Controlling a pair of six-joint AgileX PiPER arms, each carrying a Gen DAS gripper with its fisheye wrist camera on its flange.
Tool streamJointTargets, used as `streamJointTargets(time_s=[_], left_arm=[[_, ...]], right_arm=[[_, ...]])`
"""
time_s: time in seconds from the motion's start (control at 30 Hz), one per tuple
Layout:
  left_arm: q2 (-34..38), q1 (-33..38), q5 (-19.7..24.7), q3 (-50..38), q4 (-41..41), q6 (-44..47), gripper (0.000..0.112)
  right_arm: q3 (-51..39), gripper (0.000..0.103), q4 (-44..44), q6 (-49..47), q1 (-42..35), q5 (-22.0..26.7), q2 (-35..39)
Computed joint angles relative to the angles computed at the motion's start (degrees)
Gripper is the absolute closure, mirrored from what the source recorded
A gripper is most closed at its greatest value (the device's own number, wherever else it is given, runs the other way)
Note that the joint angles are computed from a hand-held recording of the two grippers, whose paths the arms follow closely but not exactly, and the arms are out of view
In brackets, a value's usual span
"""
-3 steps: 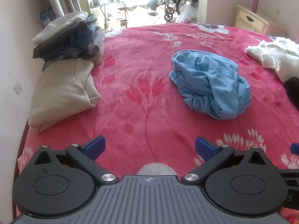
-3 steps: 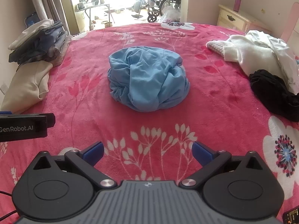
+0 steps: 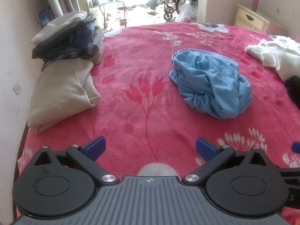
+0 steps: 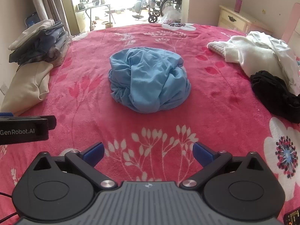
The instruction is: Fold clothes
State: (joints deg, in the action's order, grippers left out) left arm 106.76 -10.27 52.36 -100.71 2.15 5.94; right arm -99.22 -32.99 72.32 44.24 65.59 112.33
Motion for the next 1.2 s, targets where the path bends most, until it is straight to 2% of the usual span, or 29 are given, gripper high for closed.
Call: streamJointTargets(time_s=[0.23,0.3,0.37,0.47,0.57,0.8,1.07,1.2], left_arm=[[-0.5,-0.8,-2.8,2.6,1.8,-1.6,0.010],[-0.7,-1.0,-3.6,3.6,2.0,-2.0,0.012],[-1.0,0.8,-3.3,3.7,-1.1,1.8,0.012],[-2.1,0.3,-5.3,6.0,-0.6,1.5,0.013],[-1.7,1.4,-3.7,4.8,-3.2,4.2,0.013],[-2.7,2.4,-5.2,6.5,-5.8,6.3,0.012],[-3.7,2.6,-9.2,8.6,-3.5,2.6,0.010],[-4.3,2.2,-8.9,9.0,-4.7,5.4,0.010]], right_arm=[[1.0,0.000,-0.1,0.6,-0.2,-1.3,-0.9],[-0.1,0.000,-0.9,0.0,0.2,-0.2,0.0],[-0.4,0.000,-1.3,0.3,0.5,0.1,0.3],[-1.8,0.000,-1.6,0.2,0.8,1.1,1.2],[-1.7,0.000,-1.9,0.1,1.0,1.2,1.1],[-2.5,0.000,-2.4,-0.3,1.2,1.5,1.3],[-2.7,0.000,-2.2,-0.6,1.2,1.4,1.6],[-2.7,0.000,-2.0,-0.5,1.1,1.4,1.6]])
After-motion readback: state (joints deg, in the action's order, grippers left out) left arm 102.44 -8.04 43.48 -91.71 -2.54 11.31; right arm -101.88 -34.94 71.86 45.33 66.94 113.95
